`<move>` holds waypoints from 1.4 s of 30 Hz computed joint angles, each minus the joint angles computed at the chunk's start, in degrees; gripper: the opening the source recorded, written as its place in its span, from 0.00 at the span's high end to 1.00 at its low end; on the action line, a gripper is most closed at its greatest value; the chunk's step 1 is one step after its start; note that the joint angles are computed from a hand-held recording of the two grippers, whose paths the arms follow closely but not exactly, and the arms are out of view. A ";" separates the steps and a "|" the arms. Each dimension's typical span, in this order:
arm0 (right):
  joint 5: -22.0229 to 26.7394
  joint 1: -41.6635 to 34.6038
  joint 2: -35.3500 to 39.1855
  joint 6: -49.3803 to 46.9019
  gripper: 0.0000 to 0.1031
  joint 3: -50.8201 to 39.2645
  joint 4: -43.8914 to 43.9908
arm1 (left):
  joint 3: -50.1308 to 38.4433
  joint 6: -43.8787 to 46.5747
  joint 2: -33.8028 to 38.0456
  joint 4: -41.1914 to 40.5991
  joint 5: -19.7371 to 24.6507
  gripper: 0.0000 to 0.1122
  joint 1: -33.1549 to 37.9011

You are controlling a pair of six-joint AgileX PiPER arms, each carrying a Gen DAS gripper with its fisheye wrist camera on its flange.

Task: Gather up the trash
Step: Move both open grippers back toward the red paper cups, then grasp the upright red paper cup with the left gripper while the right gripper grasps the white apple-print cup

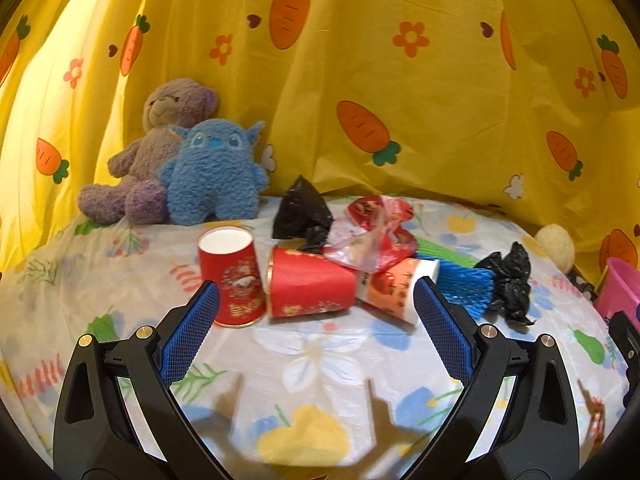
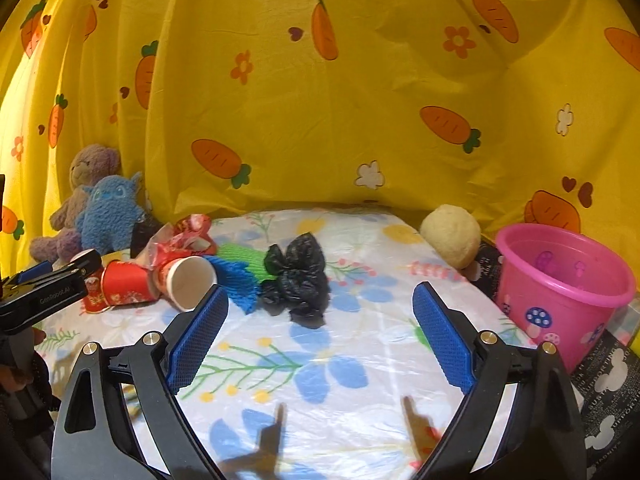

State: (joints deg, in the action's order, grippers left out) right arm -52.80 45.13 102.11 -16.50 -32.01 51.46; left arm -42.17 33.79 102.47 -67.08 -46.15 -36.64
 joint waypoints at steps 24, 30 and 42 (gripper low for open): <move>34.98 -5.91 18.37 -16.01 0.55 -37.23 0.74 | -1.93 -1.49 1.22 6.88 8.37 0.15 17.47; 41.15 -7.97 21.52 -15.33 0.64 -42.59 0.50 | -4.96 -2.78 3.08 9.62 12.11 0.16 20.35; 41.22 -7.81 21.80 -5.52 0.96 -42.73 -12.02 | -12.33 -4.80 8.23 12.45 22.60 0.33 25.96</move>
State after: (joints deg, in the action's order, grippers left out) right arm -11.58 37.32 123.92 -22.02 -74.74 39.44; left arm -54.50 28.99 110.69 -54.63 -23.55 -10.67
